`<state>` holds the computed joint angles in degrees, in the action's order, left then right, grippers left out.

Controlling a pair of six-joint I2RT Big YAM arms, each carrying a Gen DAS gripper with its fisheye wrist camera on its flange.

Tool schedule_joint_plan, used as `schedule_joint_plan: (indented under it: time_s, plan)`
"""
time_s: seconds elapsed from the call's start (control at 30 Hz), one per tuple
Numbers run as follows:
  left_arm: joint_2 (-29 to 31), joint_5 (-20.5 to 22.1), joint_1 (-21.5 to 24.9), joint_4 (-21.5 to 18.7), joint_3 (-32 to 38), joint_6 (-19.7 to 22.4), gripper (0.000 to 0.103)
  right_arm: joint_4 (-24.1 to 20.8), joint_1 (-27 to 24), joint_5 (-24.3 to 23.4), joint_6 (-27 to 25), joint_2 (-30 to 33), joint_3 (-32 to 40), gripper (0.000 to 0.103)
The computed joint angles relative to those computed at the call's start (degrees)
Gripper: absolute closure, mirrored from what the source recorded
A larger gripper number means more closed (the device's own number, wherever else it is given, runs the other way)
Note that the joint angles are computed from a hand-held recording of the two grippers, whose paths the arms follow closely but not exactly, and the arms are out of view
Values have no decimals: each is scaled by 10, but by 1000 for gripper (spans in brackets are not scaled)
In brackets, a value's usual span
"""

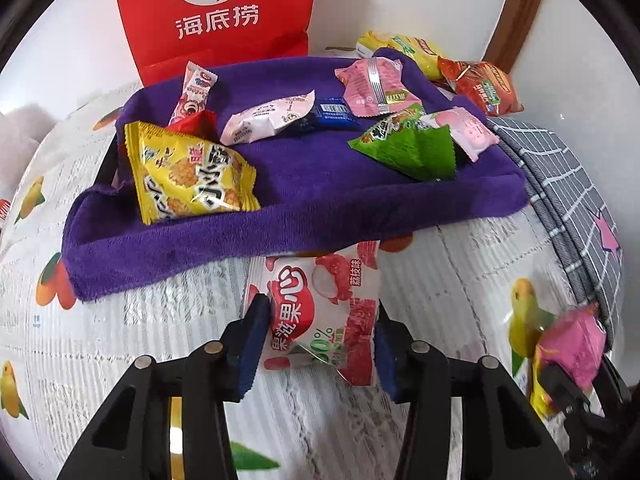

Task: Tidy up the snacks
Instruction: 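Grasp the white-red fruit packet with the left tool while the right tool holds the pink bag, then lift and carry the white-red packet and pink bag in both tools over the towel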

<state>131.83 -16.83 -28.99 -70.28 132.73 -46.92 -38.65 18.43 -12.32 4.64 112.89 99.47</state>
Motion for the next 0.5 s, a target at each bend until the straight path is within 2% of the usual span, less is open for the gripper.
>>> schedule_joint_plan:
  time_s: [0.07,0.23,0.5]
  plan:
    - [-9,-1,-3,6,-15,0,63,-1,1,3,-1,0,1,33]
    - [-56,19,-12,50,-92,-8,64,-3,7,24,-3,-1,1,35]
    - [-116,18,-23,101,-176,-8,65,-1,7,39,7,-18,-21,38]
